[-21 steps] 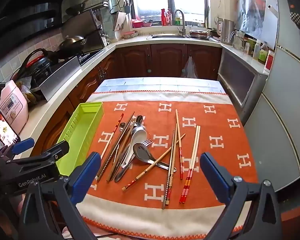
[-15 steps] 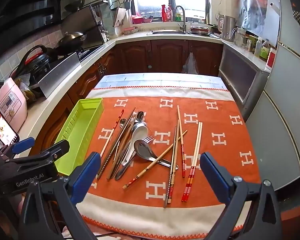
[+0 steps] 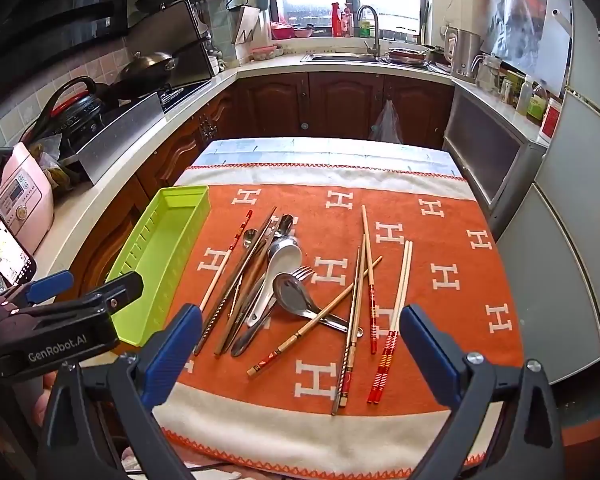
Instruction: Organize utensils
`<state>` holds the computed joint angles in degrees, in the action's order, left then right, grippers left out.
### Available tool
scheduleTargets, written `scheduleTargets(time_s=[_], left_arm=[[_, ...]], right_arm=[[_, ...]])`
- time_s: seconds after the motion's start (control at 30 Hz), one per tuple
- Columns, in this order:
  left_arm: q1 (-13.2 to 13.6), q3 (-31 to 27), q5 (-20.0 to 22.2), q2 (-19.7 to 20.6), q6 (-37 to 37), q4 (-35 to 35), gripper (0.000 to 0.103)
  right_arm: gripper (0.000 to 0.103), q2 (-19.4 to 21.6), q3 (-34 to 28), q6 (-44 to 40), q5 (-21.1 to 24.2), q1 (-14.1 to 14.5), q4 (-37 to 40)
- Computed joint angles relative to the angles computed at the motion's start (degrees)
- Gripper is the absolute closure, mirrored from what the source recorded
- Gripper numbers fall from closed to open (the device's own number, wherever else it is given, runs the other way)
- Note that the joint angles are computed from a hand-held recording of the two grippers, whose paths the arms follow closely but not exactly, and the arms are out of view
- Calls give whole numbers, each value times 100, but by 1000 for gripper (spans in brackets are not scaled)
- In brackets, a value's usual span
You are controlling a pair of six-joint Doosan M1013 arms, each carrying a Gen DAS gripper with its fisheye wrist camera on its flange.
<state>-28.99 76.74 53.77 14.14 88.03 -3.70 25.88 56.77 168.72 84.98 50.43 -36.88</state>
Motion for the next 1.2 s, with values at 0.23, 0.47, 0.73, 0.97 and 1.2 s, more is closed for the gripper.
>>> scheduleTargets(time_s=[0.23, 0.47, 0.73, 0.97, 1.2], left_arm=[[-16, 22, -45, -24, -12, -31, 1], [-22, -27, 81, 9, -17, -4, 1], [-39, -12, 48, -12, 120, -84, 1], [-36, -54, 114, 16, 65, -21, 1], [-37, -124, 277, 74, -17, 57, 1]], right_arm=[[4, 2, -7, -6, -39, 1, 1], [4, -19, 24, 25, -79, -3, 23], [4, -39, 55, 45, -113, -9, 44], [4, -40, 74, 34, -132, -1, 9], [4, -13, 21, -41, -71, 4, 18]])
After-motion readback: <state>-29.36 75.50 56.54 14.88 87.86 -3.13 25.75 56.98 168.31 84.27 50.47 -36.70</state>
